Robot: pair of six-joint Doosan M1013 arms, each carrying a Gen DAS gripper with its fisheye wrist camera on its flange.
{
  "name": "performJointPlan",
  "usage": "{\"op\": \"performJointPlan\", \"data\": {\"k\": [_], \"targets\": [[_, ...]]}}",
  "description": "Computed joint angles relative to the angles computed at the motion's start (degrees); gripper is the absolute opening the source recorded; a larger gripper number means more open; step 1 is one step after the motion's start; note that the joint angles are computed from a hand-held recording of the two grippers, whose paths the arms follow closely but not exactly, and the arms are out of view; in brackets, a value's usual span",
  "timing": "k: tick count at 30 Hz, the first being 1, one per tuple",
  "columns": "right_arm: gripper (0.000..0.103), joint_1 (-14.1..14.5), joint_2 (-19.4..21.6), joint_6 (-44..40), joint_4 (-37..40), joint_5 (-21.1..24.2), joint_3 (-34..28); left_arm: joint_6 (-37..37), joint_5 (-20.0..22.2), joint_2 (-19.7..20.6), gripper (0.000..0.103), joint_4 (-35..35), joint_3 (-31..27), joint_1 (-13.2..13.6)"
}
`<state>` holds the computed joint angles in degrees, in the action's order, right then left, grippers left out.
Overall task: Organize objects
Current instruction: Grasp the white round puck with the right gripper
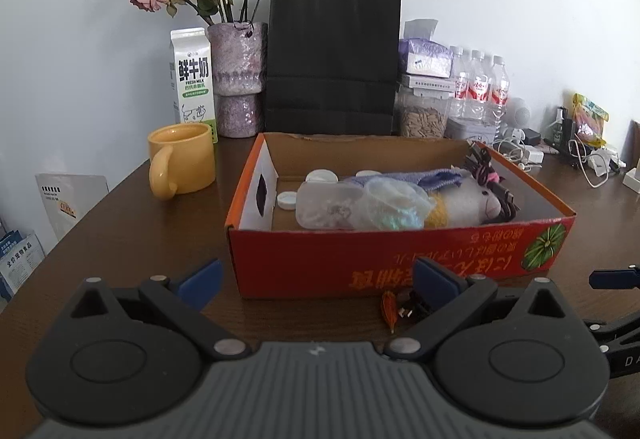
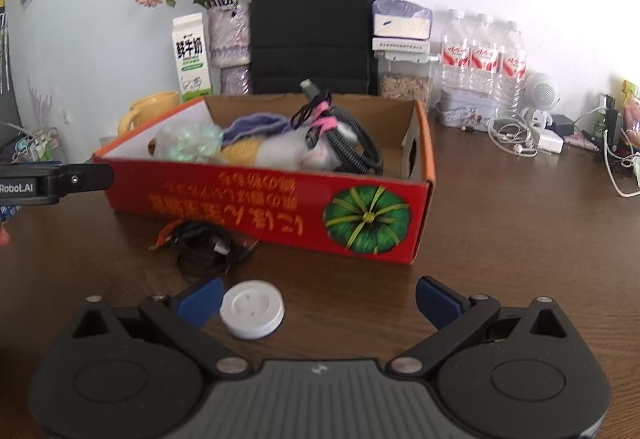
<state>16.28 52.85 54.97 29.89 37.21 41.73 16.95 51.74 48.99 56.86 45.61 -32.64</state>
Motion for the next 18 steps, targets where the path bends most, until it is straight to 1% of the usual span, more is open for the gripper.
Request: {"op": "performJointPlan", "data": {"k": [3,4,5,6,7,9,10,11,12,15,16,18], "targets": [[0.089,0.2,0.1,-1.5,0.3,1.4,0.0,-0.2,0.3,-0.5,0.103,-1.1,1.1,-0.2],[0.088,0.3,0.3,-1.9,0.3,2.0,-0.2,-0.2,0.6,-0.5,0.103,-1.3,1.3,-0.2],[0.084,0.3,0.4,-2.4,0.4,2.5,-0.5,-0.2,0.8,-0.6,0.103,-1.4,1.3,-0.3],[0.079,0.3,0.7,-2.9,0.8,3.4,-1.0,-0.3,1.0,-0.6,0.103,-1.6,1.5,-0.3],[0.077,0.4,1.0,-3.2,1.1,4.2,-1.5,-0.4,1.1,-0.7,0.103,-1.8,1.7,-0.3],[0.067,0.3,1.7,-3.8,1.9,6.2,-2.8,-0.2,1.1,-0.7,0.103,-2.5,1.9,-0.3],[0.065,0.4,1.9,-4.2,2.4,6.6,-3.1,0.0,1.1,-0.7,0.103,-2.8,1.8,-0.3],[0.062,0.4,2.0,-4.4,2.5,6.4,-3.2,0.3,1.1,-0.6,0.103,-3.2,1.7,-0.3],[0.055,0.5,2.1,-4.8,2.8,6.6,-3.4,0.6,1.2,-0.5,0.103,-3.5,1.4,-0.3],[0.041,0.8,1.6,-7.4,3.2,4.7,-2.0,1.3,1.4,-0.1,0.103,-4.3,0.7,-0.2],[0.038,0.8,1.4,-9.0,4.2,4.5,-1.6,1.6,1.4,0.0,0.103,-4.5,0.5,-0.2],[0.038,0.8,1.0,-10.8,5.2,3.8,-0.6,2.2,1.6,0.3,0.103,-5.1,-0.2,-0.1]]}}
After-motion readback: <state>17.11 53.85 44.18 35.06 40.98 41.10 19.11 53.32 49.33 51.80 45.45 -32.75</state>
